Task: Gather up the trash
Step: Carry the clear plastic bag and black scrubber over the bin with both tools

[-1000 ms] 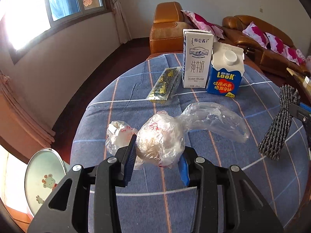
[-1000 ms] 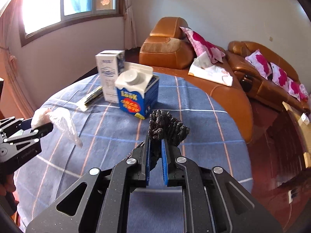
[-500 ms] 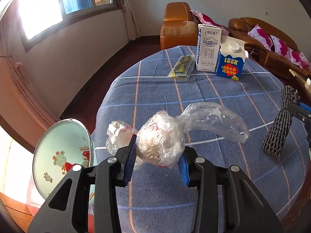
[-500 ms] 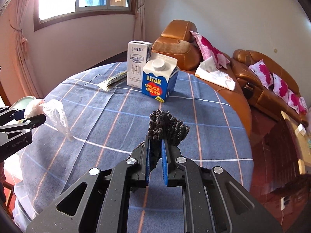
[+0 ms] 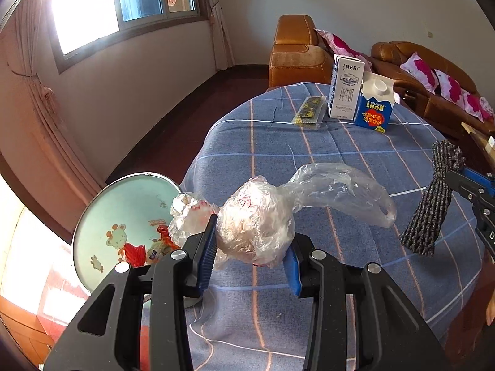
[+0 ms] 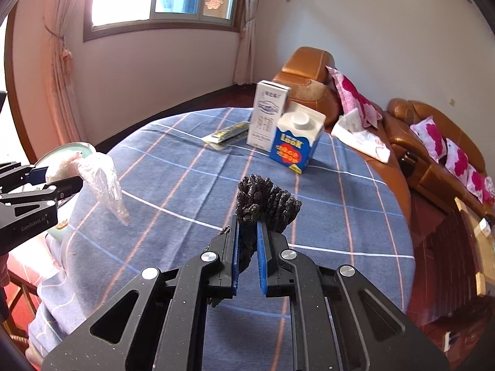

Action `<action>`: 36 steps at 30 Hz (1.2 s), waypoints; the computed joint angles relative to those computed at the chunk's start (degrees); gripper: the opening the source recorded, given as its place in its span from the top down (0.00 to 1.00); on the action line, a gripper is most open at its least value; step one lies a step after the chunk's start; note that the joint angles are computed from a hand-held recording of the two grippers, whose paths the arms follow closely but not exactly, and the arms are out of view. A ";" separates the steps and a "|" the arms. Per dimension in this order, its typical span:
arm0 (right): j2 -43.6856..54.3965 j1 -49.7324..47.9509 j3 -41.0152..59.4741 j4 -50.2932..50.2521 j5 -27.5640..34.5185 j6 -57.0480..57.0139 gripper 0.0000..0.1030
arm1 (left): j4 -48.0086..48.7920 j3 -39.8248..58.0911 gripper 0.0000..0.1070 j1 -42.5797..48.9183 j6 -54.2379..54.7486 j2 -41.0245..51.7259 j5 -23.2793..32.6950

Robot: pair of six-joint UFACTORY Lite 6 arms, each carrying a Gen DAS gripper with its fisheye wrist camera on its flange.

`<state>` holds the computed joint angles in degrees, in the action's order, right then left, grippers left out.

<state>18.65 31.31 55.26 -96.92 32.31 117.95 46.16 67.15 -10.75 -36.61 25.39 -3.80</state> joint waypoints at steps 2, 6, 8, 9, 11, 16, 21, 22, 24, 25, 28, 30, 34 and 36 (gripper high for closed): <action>0.91 1.31 1.08 0.64 0.36 -0.43 0.89 | -5.42 -1.88 0.65 1.15 6.27 -1.56 -0.88; 2.75 3.82 3.78 2.70 1.47 -2.48 0.89 | -1.33 -4.63 0.65 3.34 3.48 -3.73 -2.36; 3.36 4.48 4.92 3.19 1.34 -3.07 0.89 | 1.34 -5.62 0.64 4.44 1.05 -4.53 -3.16; 3.47 4.78 5.20 3.27 1.19 -3.13 0.89 | 3.19 -6.07 0.64 4.90 -0.78 -4.97 -3.47; 3.95 5.60 6.17 3.73 1.11 -3.66 0.89 | 7.58 -7.19 0.65 6.21 -4.87 -5.97 -4.52; 5.23 7.79 8.97 4.81 0.78 -5.34 0.89 | 11.85 -9.55 0.65 9.26 -8.30 -8.38 -6.52; 7.96 9.48 12.97 4.98 0.03 -6.04 0.89 | 8.89 -10.47 0.65 11.78 -5.15 -8.49 -6.59; 8.60 9.64 13.83 5.01 -0.35 -6.21 0.89 | 8.59 -10.46 0.65 12.26 -4.75 -8.33 -6.55; 9.88 10.08 15.47 5.02 -0.96 -6.53 0.89 | 6.81 -10.61 0.65 13.36 -2.73 -8.12 -6.45; 10.55 10.34 16.28 5.00 -1.17 -6.77 0.89 | 6.81 -10.59 0.65 13.96 -2.65 -8.03 -6.47; 12.69 11.35 19.25 5.49 -1.41 -7.98 0.89 | 5.17 -10.95 0.65 15.64 -0.68 -8.08 -6.81; 13.51 11.85 20.55 5.85 -1.74 -8.53 0.89 | 6.44 -10.92 0.65 16.87 -1.96 -7.95 -7.05; 15.93 12.85 24.47 7.31 -2.30 -10.86 0.89 | 8.25 -10.43 0.65 18.91 -3.75 -7.34 -7.47; 17.20 13.30 26.44 8.37 -2.59 -12.16 0.89 | 9.47 -9.84 0.65 19.83 -4.94 -6.87 -7.63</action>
